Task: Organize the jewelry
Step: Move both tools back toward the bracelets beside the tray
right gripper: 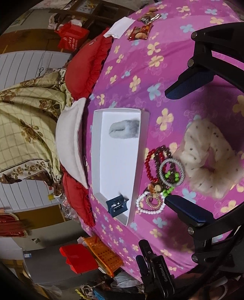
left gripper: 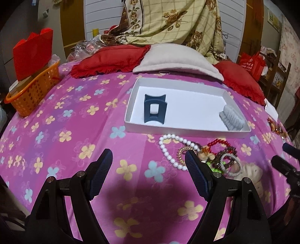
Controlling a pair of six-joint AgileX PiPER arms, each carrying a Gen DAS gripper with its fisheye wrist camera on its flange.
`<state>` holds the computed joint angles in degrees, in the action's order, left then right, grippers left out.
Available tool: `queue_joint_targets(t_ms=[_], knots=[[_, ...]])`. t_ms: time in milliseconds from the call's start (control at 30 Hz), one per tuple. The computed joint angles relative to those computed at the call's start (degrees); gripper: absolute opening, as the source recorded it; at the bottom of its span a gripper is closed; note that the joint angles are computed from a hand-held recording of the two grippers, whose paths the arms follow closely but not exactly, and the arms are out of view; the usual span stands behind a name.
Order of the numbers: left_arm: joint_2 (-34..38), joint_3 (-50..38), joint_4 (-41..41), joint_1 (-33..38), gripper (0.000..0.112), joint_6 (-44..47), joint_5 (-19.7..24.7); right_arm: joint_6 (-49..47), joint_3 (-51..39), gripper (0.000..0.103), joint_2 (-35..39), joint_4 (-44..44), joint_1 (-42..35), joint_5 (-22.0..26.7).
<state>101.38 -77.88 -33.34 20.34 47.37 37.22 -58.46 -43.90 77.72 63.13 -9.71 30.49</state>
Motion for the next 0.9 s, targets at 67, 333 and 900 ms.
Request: queue_joint_targets(t_ms=[67,333,900], knots=[[1.17,-0.31,1.72,0.01,0.08,-1.32,-0.01,-0.33,0.12,0.101,0.77,0.56,-1.1,1.16],[4.74,-0.7,1.5,1.41,0.08,-1.3,-1.31,-0.4,-0.03,0.101,1.91,0.96,-1.64,1.69],[17.05,-14.96,8.06,2.02,0.08,-10.24,2.1,1.6,-1.3,0.101,4.23,-0.56,-1.75,1.45]])
